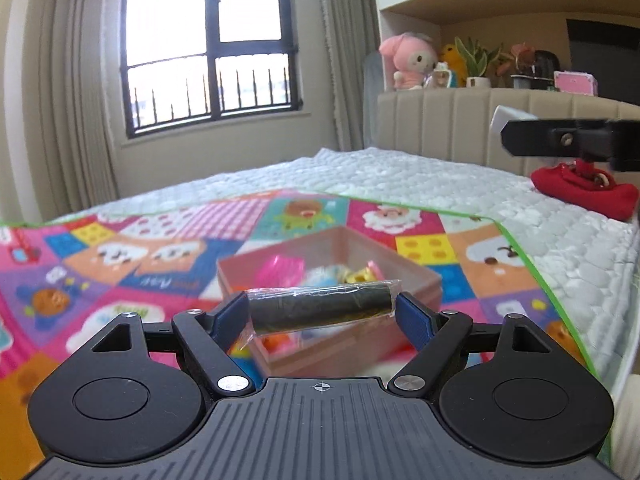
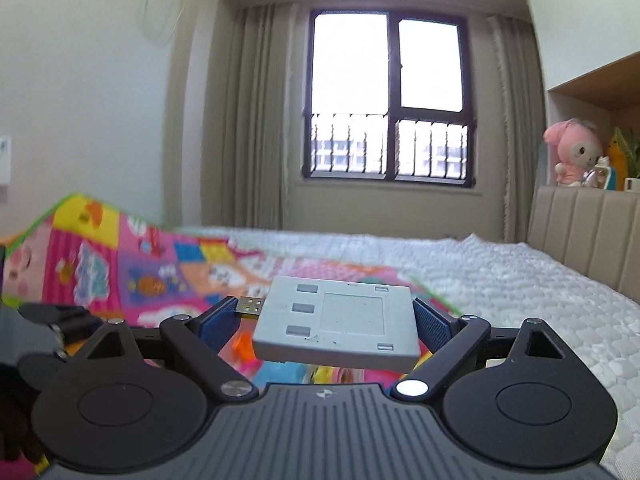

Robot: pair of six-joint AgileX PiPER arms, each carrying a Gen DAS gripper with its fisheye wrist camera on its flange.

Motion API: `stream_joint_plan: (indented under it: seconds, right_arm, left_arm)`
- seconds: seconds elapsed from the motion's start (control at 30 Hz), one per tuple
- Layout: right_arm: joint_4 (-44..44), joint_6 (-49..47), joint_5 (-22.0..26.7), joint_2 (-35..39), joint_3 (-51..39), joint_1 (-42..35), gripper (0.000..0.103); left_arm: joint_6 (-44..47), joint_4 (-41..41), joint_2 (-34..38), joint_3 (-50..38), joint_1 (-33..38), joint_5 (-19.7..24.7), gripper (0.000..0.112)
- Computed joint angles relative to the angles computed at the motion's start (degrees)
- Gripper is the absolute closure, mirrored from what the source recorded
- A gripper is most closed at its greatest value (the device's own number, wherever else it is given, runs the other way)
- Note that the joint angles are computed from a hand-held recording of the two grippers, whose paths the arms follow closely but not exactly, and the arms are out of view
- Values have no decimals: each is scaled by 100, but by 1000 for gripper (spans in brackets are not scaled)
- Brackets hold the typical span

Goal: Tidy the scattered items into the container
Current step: 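Carry the flashlight into the box with the left tool while the right tool drops the power bank in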

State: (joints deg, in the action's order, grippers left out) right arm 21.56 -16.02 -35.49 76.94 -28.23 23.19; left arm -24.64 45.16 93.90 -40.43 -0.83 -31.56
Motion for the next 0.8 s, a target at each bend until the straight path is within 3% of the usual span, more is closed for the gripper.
stream_joint_plan:
  seconds: [0.13,0.2,0.27,0.37,0.5,0.6,0.7,0.8]
  right_arm:
    - [-413,552,-231,283,-104,-322,11]
    - [-637,825,-248,385,-99,-522,11]
    - [-818,1024,-236,520,-107,-713,11]
    - [-949,1156,-220,799,-182,-900,11]
    - [-1015,1289,-172,1297,-468,-932,11]
    - [-1107,1509,58,1729,-923,-818,11]
    - [-1493,2041,509,2177,-1579,-690,11]
    - [-2148,2808,1120,2682,-2425,-648,11]
  left_arm:
    - [222,-326,701,-882,-328,243,27]
    - [316,-476,1084,-1267,-376,131,26]
    - [-227,-67,1473,-1735,-308,111,15]
    - [-1549,970,1705,-2116,-79,248,13]
    - [-1100,509,1420,-1466,205,163,10]
    - [-1108,686,1126,-895,421,158,9]
    - [-1079,872,960,-402,620,24,9]
    - [-625,526,848,55,769,-125,9]
